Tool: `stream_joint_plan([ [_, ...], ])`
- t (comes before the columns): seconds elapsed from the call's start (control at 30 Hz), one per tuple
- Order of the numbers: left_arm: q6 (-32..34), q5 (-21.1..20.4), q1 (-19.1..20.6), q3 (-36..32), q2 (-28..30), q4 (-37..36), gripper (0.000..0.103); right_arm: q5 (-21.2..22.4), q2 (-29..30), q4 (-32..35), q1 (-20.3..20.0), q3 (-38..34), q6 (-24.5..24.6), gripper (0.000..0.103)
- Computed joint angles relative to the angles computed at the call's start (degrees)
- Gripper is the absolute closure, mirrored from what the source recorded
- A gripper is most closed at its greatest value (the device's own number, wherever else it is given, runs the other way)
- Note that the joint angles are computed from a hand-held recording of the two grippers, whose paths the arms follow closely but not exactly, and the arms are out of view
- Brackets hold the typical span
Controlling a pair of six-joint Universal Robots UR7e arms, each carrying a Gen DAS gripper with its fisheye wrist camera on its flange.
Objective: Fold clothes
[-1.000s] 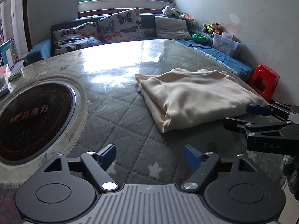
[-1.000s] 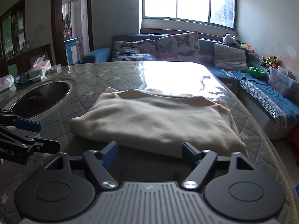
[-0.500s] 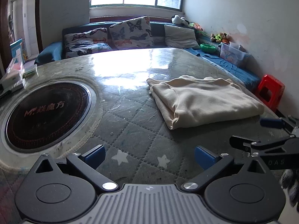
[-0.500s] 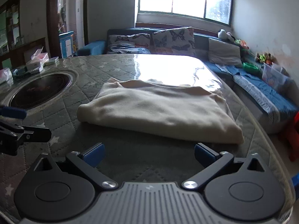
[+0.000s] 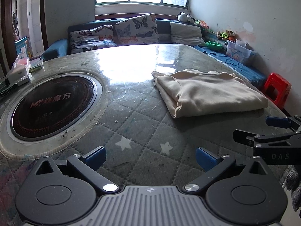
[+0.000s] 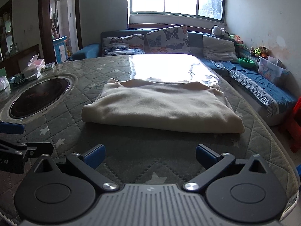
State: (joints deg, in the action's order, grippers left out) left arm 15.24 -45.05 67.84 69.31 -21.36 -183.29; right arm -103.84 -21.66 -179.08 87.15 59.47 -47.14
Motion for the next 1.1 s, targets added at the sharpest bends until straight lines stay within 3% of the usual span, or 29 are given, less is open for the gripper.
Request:
stream_joint_plan([
  [1.1, 0.3, 0.0, -1.3, 5.0, -1.8, -2.6, 0.000, 0.8, -2.0, -2.9, 0.3, 5.2, -0.4, 0.000],
])
